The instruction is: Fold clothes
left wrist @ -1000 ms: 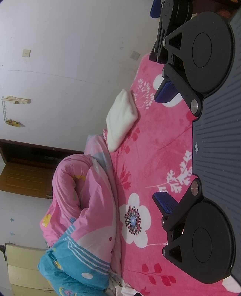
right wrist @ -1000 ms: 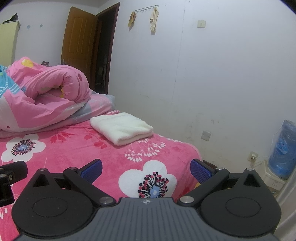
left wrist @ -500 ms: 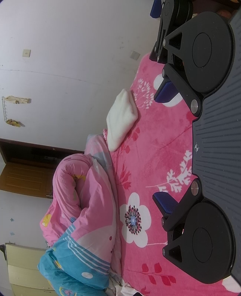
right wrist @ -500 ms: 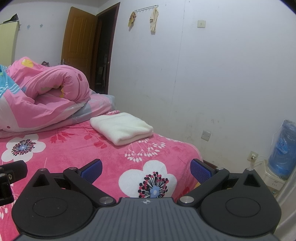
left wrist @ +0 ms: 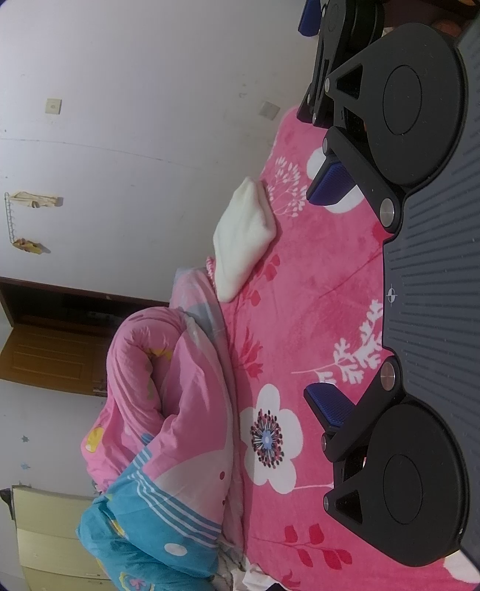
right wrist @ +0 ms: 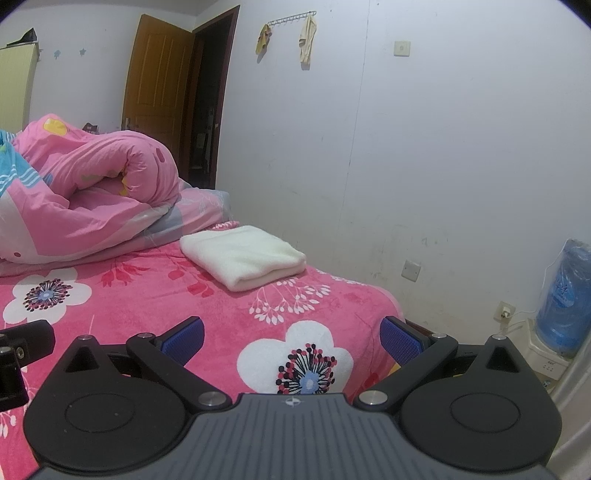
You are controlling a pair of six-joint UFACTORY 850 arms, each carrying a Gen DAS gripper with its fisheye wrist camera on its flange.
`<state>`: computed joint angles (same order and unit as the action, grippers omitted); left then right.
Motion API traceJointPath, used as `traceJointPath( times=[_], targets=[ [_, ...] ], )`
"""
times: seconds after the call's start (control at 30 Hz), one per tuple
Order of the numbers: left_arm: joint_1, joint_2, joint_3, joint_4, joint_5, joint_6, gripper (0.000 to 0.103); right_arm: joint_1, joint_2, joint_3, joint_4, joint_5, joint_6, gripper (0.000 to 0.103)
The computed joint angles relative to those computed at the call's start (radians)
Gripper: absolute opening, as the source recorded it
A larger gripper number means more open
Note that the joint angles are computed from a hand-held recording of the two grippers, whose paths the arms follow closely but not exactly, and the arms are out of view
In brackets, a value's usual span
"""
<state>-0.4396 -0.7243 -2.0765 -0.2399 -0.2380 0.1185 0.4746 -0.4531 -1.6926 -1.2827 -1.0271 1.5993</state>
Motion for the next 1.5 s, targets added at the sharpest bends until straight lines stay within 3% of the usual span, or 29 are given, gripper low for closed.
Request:
traceJointPath(
  times=[1.5],
  targets=[
    [0.002, -0.003, -0.004, 0.008, -0.007, -0.009, 0.103, 0.003, -0.005, -0.008, 0.013, 0.003, -0.014, 0.103]
  ],
)
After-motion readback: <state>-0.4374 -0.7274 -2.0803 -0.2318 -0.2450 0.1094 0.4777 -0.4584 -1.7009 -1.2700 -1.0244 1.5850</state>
